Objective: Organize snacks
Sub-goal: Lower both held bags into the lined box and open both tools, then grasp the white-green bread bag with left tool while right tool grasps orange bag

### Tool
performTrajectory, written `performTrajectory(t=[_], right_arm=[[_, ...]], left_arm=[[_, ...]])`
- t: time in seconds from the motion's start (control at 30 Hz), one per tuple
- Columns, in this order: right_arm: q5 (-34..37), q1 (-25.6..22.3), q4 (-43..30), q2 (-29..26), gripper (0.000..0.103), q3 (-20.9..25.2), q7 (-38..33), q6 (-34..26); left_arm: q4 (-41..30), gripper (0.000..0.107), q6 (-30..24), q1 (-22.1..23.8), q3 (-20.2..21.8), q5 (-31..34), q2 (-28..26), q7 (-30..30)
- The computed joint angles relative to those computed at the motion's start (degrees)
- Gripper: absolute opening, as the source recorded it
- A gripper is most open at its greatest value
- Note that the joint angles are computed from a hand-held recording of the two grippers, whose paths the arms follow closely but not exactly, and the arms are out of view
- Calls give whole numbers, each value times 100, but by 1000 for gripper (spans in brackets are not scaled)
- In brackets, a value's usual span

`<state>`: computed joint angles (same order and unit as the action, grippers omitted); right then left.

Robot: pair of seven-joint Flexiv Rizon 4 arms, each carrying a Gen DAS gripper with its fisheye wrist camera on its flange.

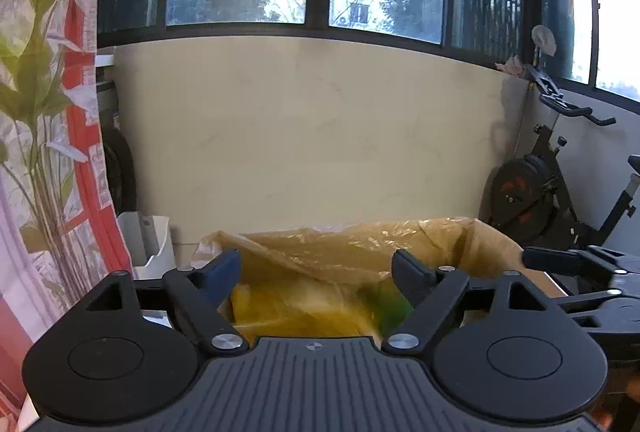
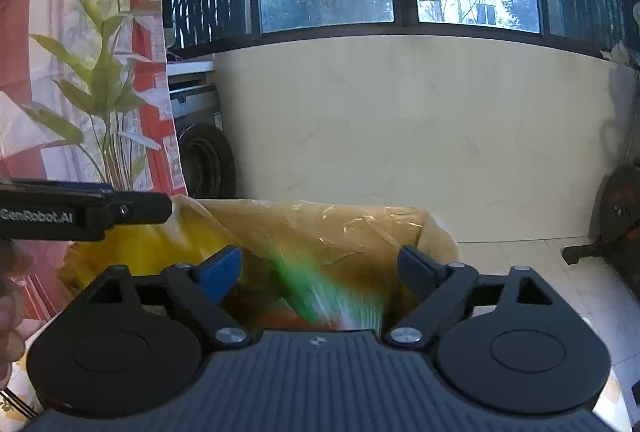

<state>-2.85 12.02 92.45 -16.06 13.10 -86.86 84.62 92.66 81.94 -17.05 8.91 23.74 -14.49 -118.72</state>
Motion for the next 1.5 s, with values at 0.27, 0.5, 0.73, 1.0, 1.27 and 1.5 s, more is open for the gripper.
performTrajectory(t=[0.27, 0.5, 0.73, 1.0, 1.27, 1.5], right_arm=[[1392, -597, 359, 577, 88, 726, -1084, 11], [3515, -959, 856, 1250, 94, 1115, -3112, 68], [2191, -434, 2236, 1408, 95, 481, -2009, 644], [678, -22, 3007, 1050, 96, -338, 289, 971], [3338, -1054, 1984, 895, 102, 783, -1479, -516], [3409, -352, 2357, 969, 72, 446, -1765, 287]], left_arm=[[1005, 84, 285, 368, -326, -828, 642, 312], [1627, 84, 98, 565, -300, 886, 1522, -1165], [2102, 84, -545, 1249, -957, 2927, 2288, -3651], [2708, 84, -880, 1764, -1312, 2481, 2648, -3629], [3013, 84, -926, 2141, -1574, 2243, 2825, -3555], [3328, 84, -793, 2220, -1500, 1844, 2868, -3008]])
